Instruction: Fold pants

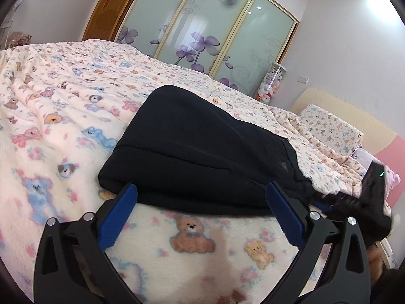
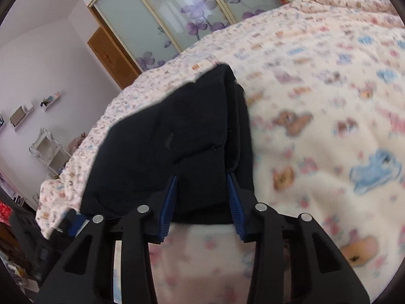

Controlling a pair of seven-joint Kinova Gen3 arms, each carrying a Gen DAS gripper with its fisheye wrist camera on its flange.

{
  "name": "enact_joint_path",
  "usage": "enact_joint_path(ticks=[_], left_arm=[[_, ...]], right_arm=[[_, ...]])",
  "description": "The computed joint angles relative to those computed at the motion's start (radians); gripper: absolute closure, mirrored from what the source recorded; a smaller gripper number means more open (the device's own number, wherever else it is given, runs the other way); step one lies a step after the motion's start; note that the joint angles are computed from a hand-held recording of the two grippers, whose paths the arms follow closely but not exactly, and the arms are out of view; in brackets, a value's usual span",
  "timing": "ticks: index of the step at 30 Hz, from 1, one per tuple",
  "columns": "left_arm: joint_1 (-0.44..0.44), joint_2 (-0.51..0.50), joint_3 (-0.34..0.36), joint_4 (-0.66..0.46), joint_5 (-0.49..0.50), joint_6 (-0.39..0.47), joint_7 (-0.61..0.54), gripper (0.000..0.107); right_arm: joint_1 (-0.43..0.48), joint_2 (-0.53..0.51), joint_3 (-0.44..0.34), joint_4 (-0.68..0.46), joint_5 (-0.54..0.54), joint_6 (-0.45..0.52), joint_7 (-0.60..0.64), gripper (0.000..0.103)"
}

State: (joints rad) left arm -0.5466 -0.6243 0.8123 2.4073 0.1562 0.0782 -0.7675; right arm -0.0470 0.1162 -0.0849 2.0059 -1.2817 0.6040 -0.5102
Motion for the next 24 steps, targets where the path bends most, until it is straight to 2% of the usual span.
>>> enact_joint_path(ticks=[2,4,5,9,10,12,13,16,18,20,22,24], left_arm=[[0.001,0.000,-0.001,0.000,0.001,0.000,-0.001,0.006],[0.017,-0.001,-0.014,0.010,0.005,-0.017,-0.005,0.006],[0.036,-0.002,-0.031,0.024,0.029,-0.042,-0.029,0.006],[0.156,-0.058,-0.146,0.084,0.181,-0.186,-0.183,0.006],[0.188,-0.055,-0.189,0.082,0.196,-0.204,-0.224,0.006],[0.266,0.008,-0.282,0.054,0.226,-0.221,-0.305,0.006],[0.304,0.054,-0.328,0.027,0.232,-0.204,-0.329,0.006],[0.392,0.193,-0.466,-0.076,0.172,-0.091,-0.305,0.006],[0.469,0.286,-0.559,-0.124,0.133,-0.046,-0.225,0.006],[0.559,0.363,-0.652,-0.148,0.090,-0.032,-0.171,0.006],[0.645,0.399,-0.739,-0.136,0.033,-0.050,-0.150,0.007],[0.685,0.409,-0.766,-0.120,-0.016,-0.074,-0.180,0.007]], right_arm=[[0.034,0.021,0.000,-0.013,-0.020,0.061,0.010,0.057],[0.010,0.017,0.040,-0.021,-0.018,0.088,0.008,0.046],[0.013,0.003,0.048,-0.009,-0.039,0.092,0.032,0.046],[0.137,-0.019,0.012,0.016,-0.187,0.229,0.153,0.044],[0.181,-0.009,-0.022,0.003,-0.202,0.270,0.154,0.034],[0.215,0.034,-0.055,-0.055,-0.199,0.350,0.105,0.026],[0.204,0.052,-0.049,-0.086,-0.184,0.373,0.065,0.026],[0.085,0.129,0.035,-0.183,-0.176,0.429,-0.057,0.026],[-0.008,0.173,0.104,-0.252,-0.154,0.424,-0.139,0.026],[-0.072,0.195,0.144,-0.297,-0.106,0.368,-0.220,0.025],[-0.066,0.226,0.122,-0.303,-0.064,0.303,-0.288,0.028],[0.011,0.259,0.046,-0.289,-0.084,0.302,-0.293,0.035]])
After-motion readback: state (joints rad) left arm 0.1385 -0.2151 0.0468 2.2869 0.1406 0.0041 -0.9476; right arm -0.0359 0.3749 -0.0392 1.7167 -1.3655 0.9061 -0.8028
